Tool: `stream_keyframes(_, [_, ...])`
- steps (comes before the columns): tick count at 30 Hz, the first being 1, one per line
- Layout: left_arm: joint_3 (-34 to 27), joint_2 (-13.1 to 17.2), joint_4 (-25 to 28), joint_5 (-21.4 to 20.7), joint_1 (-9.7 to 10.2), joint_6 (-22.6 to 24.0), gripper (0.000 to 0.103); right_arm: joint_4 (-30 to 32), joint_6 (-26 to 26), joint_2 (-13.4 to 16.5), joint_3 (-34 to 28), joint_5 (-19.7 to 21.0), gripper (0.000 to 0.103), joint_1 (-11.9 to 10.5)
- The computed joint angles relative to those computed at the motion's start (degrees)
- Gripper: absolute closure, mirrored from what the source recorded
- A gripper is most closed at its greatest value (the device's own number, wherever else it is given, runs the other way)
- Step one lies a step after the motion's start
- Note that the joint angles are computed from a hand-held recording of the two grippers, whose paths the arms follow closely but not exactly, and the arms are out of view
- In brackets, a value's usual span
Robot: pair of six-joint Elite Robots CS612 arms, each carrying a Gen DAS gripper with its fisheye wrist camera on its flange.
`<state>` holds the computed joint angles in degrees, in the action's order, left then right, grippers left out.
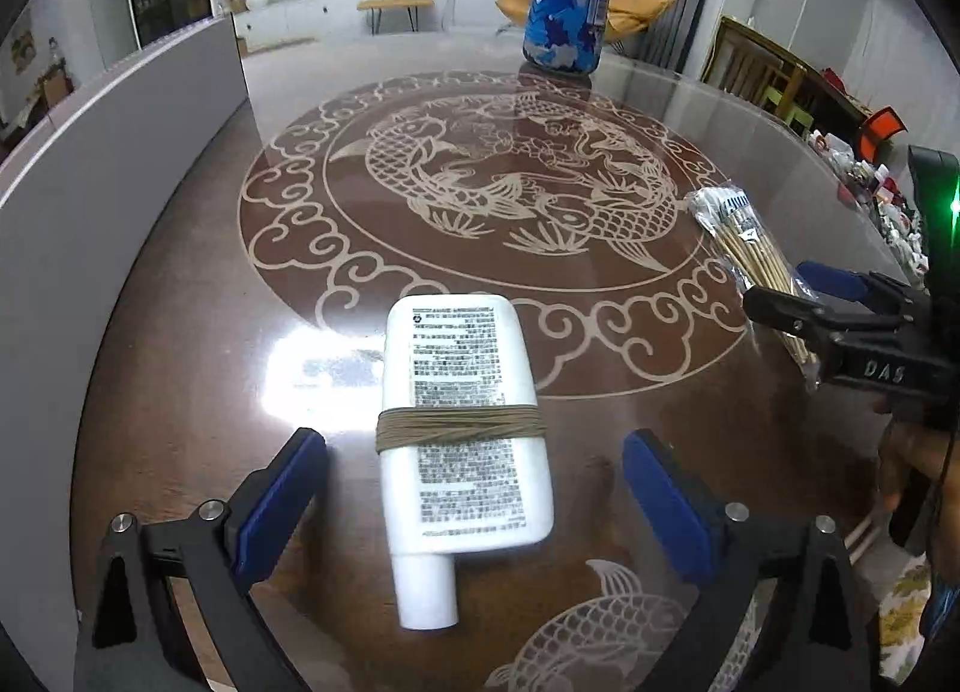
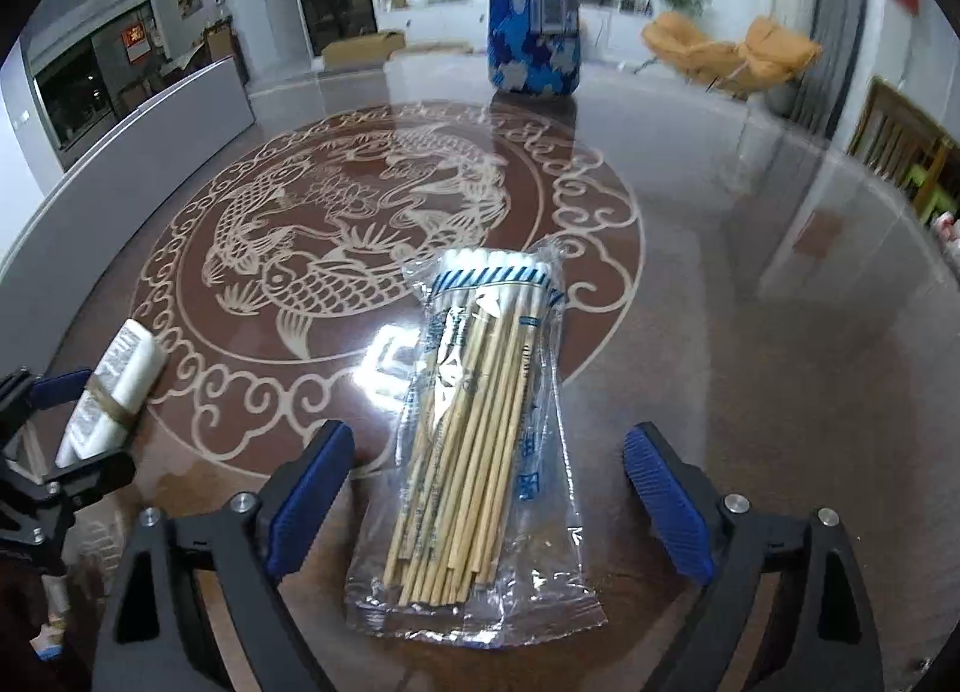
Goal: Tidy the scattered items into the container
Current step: 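Carry the lotion bottle and swab bag over the cardboard container with both tools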
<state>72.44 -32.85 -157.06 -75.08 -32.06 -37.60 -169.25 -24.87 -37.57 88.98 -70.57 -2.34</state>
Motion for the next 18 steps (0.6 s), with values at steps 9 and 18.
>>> stream_keyframes(9, [-6.4, 1.6, 11.6, -4.2, 1.34, 2.3, 0.002, 22.3, -2.4, -0.1, -8.5, -9.0, 0.011, 2.8])
stream_keyframes(18, [-6.8, 1.8, 11.2, -2.7, 1.18, 2.1, 0.011, 20.1, -1.5, -0.3, -7.2, -9.3, 0.037, 2.6])
